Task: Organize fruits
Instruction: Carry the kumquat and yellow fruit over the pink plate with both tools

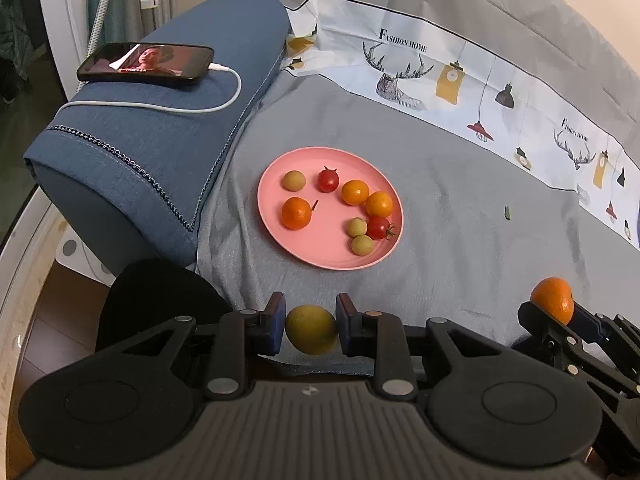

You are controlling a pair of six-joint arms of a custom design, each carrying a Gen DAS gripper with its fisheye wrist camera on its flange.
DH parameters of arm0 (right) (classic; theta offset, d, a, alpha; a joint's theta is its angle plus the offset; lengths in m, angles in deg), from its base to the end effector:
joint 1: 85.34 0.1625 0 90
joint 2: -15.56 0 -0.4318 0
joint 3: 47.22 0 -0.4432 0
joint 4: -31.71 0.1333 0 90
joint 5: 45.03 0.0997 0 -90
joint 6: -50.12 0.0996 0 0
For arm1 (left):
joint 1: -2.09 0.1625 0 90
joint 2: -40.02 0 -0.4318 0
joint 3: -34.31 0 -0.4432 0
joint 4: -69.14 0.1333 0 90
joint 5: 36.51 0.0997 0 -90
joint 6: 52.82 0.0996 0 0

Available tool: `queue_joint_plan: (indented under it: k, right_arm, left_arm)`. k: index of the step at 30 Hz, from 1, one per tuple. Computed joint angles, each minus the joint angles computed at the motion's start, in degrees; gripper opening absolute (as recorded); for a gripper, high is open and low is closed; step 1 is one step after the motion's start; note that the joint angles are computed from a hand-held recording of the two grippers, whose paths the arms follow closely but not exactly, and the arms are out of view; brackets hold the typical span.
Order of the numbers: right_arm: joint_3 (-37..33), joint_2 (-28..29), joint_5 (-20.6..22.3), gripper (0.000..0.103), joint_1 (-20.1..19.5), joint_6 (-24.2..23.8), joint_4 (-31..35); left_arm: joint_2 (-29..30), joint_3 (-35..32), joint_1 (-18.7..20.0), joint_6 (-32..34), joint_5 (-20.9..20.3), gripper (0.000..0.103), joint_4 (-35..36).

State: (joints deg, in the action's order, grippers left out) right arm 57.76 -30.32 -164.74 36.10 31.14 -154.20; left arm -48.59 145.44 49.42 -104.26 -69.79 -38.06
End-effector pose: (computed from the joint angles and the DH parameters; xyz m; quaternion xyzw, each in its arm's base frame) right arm 0.4158 -0.5192 0.0827 0.3174 -0.8643 0.3298 0.2087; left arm -0.1892 -0.5248 0.3608 -0.0452 0.8781 -0.3195 0.3532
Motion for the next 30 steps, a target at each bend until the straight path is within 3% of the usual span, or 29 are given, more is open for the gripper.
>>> queue_joint_plan:
  k: [18, 30]
  right_arm:
    - [-2.1, 1.6, -1.3, 0.039, -0.3, 0.7, 3.4]
    - [-7.1, 5.0, -0.8, 0.039, -2.0, 1.5, 7.5]
  left_arm:
    - [1.5, -1.2, 2.5, 2.9, -1.0, 0.03, -2.4]
    - [6.1, -5.8, 6.4, 7.8, -1.3, 0.03, -4.7]
